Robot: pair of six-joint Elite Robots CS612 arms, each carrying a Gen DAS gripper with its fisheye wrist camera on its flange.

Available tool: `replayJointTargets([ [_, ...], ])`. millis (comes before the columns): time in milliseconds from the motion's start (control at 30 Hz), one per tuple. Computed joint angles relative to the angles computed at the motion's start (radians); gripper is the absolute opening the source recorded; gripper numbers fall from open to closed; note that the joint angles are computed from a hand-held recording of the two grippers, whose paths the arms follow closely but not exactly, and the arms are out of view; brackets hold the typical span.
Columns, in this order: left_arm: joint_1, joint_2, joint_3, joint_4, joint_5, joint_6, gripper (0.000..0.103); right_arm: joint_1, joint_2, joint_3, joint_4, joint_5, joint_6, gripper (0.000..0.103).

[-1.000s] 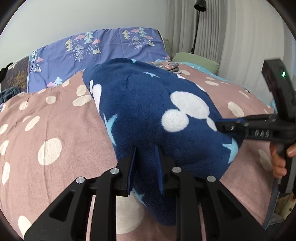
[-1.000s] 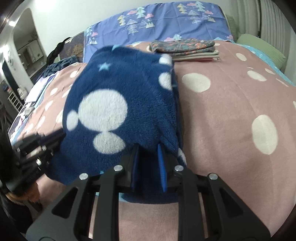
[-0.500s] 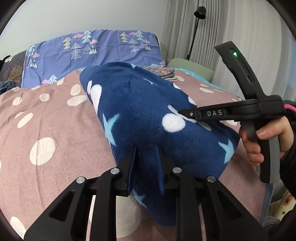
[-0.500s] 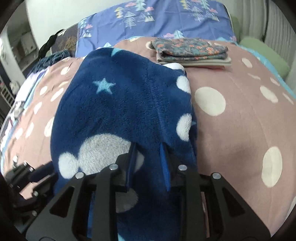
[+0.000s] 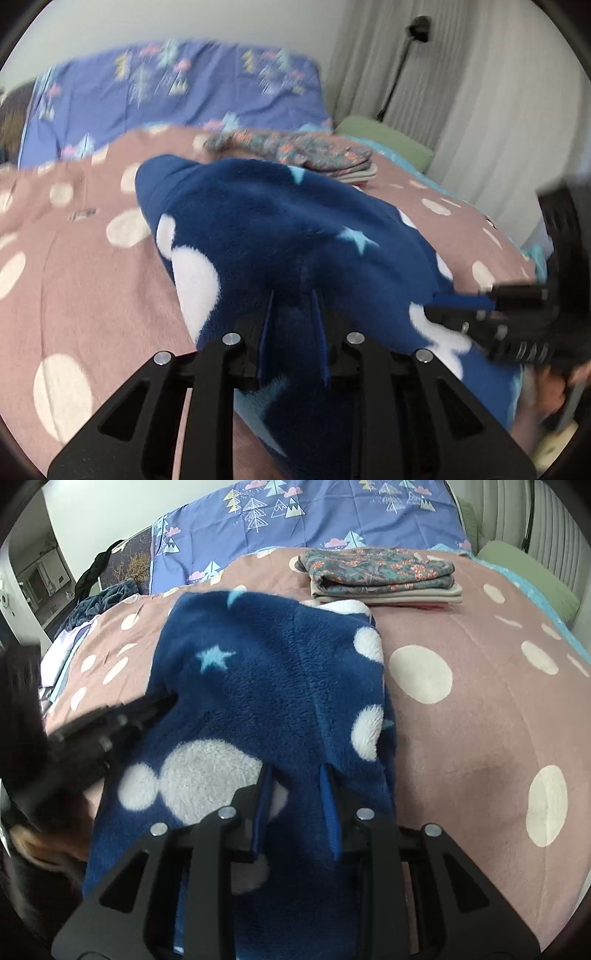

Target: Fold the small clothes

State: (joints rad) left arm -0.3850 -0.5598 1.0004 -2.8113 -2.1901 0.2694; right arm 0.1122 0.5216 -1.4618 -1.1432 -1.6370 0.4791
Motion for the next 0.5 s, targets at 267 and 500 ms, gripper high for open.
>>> replayJointTargets([
  [267,0.007,-0.001,-0.002,0.009,-0.026,-0.007,0.021,0.035,-0.116,0.14,0.037,-0.165,-0.128,0.028],
  [500,0.011,0.01,-0.016,0.01,-0.049,-0.01,0.021,0.026,-0.18,0.29,-0.079,-0.166,-0.117,0.032],
])
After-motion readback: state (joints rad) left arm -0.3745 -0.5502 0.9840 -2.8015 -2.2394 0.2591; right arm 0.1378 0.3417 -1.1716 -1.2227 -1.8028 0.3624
